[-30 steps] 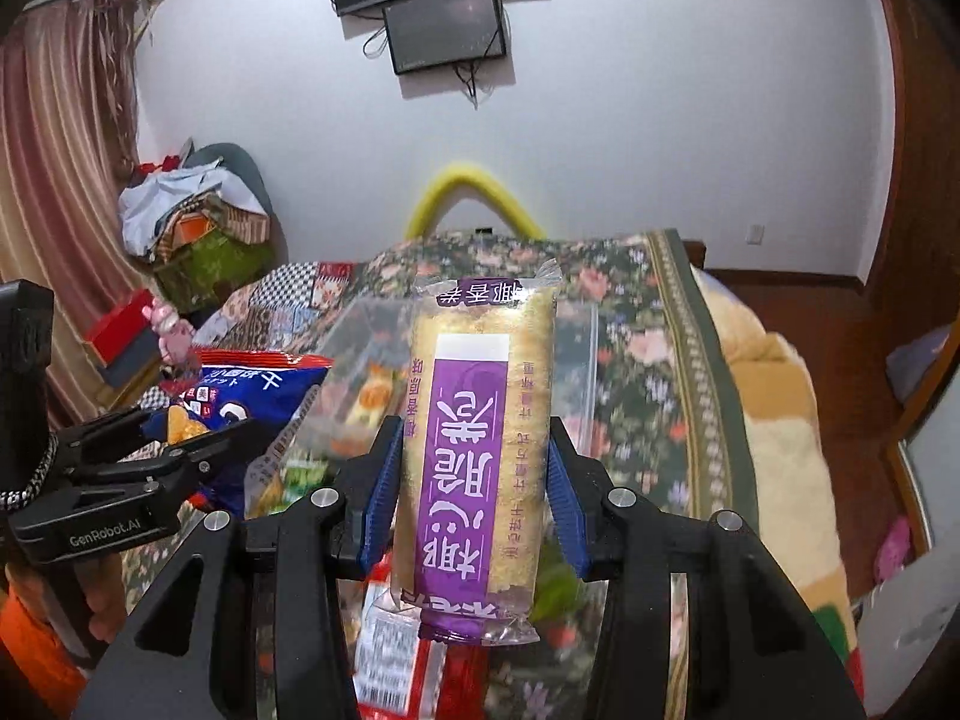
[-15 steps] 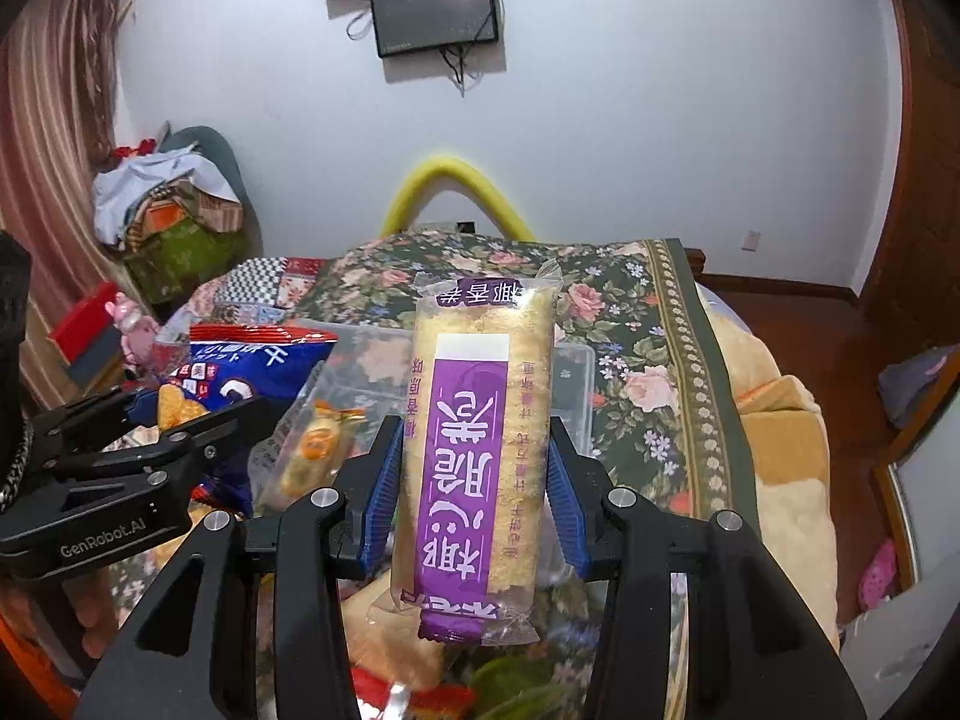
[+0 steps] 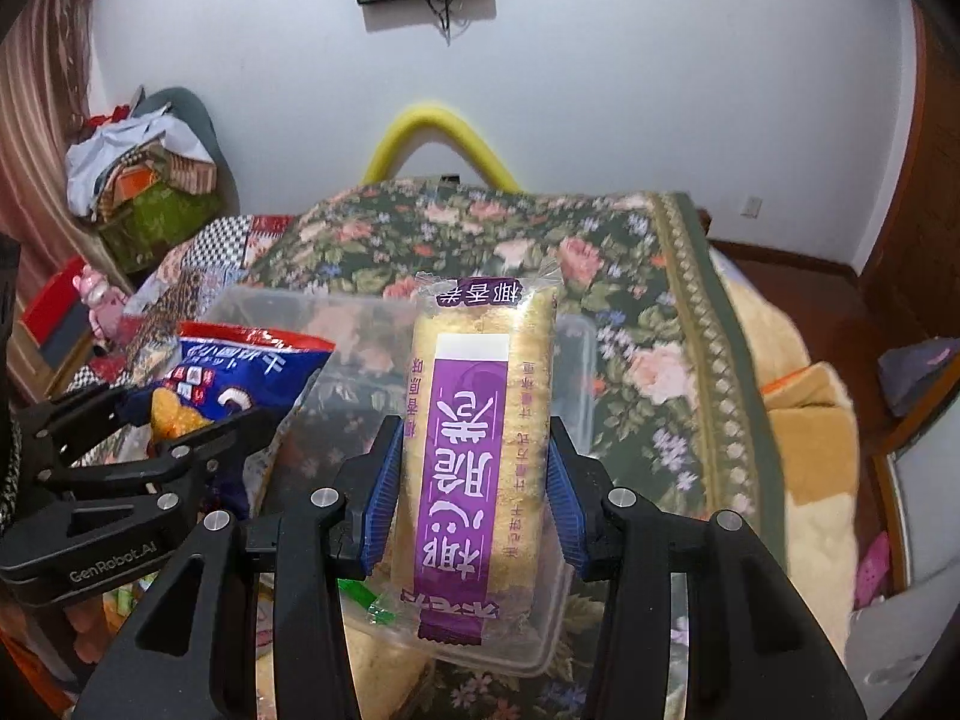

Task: Organize snacks
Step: 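Lower the biscuit bag with the left tool while the right tool lowers the purple bar into the box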

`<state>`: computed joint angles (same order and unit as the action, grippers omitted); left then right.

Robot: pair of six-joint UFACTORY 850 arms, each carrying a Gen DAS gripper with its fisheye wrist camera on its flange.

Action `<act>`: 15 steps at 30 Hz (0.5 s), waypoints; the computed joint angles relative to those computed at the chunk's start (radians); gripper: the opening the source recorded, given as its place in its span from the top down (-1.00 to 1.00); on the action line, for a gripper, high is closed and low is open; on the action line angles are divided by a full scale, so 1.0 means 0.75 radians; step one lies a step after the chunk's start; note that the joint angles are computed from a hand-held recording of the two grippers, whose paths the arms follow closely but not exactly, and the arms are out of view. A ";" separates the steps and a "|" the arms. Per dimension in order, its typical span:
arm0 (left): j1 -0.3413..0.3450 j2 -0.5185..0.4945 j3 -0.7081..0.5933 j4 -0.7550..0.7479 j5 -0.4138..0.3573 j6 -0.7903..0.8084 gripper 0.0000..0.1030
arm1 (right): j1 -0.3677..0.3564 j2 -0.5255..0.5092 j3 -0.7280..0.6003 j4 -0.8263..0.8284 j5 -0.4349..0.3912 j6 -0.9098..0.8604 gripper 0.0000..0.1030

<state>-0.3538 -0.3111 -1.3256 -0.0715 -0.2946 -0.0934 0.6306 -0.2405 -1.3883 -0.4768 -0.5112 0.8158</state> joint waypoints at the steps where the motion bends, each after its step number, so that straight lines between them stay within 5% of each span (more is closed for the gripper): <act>1: 0.001 -0.008 -0.003 -0.019 -0.008 0.022 -0.14 | 0.000 -0.009 -0.004 0.000 -0.009 -0.003 0.19; 15: 0.020 -0.042 -0.032 -0.170 -0.129 0.137 -0.18 | -0.004 0.005 0.009 0.084 -0.021 -0.090 0.20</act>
